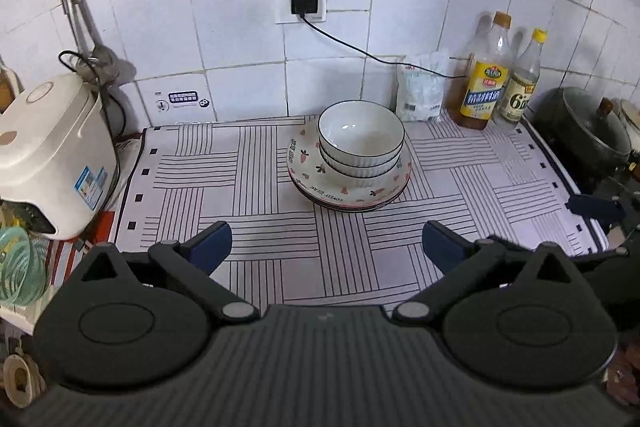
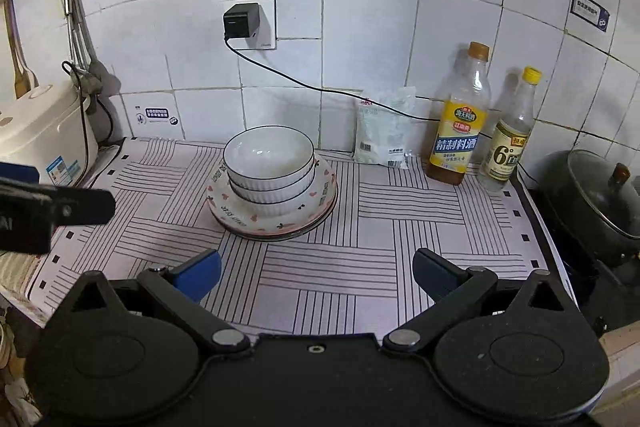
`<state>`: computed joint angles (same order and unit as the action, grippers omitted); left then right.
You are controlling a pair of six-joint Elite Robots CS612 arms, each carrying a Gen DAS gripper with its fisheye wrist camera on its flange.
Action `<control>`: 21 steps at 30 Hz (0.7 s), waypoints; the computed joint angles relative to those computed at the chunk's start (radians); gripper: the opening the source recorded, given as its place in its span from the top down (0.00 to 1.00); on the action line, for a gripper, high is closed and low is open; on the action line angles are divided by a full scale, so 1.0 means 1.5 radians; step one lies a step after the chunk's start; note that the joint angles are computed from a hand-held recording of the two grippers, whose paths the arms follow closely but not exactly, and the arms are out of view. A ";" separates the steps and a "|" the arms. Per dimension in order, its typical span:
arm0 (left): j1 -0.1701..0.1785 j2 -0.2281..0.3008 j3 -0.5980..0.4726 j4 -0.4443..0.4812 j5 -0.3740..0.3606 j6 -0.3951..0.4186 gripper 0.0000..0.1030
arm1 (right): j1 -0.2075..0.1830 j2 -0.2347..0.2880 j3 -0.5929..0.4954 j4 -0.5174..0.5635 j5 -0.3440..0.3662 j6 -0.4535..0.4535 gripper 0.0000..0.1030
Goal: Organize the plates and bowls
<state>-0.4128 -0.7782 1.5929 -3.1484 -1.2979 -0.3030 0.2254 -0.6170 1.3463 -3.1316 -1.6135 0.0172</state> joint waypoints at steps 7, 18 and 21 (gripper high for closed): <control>-0.013 -0.025 0.028 0.008 0.043 -0.003 0.00 | 0.005 -0.021 0.026 -0.004 -0.013 -0.002 0.00; -0.022 -0.024 0.040 0.015 0.077 -0.001 0.00 | 0.013 -0.036 0.042 -0.016 -0.042 0.012 0.00; -0.021 -0.023 0.040 0.017 0.075 -0.009 0.00 | 0.014 -0.037 0.046 -0.021 -0.050 0.017 0.00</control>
<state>-0.4445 -0.8132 1.6526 -3.1230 -1.1861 -0.3170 0.2463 -0.6729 1.4147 -3.1624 -1.6891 0.0423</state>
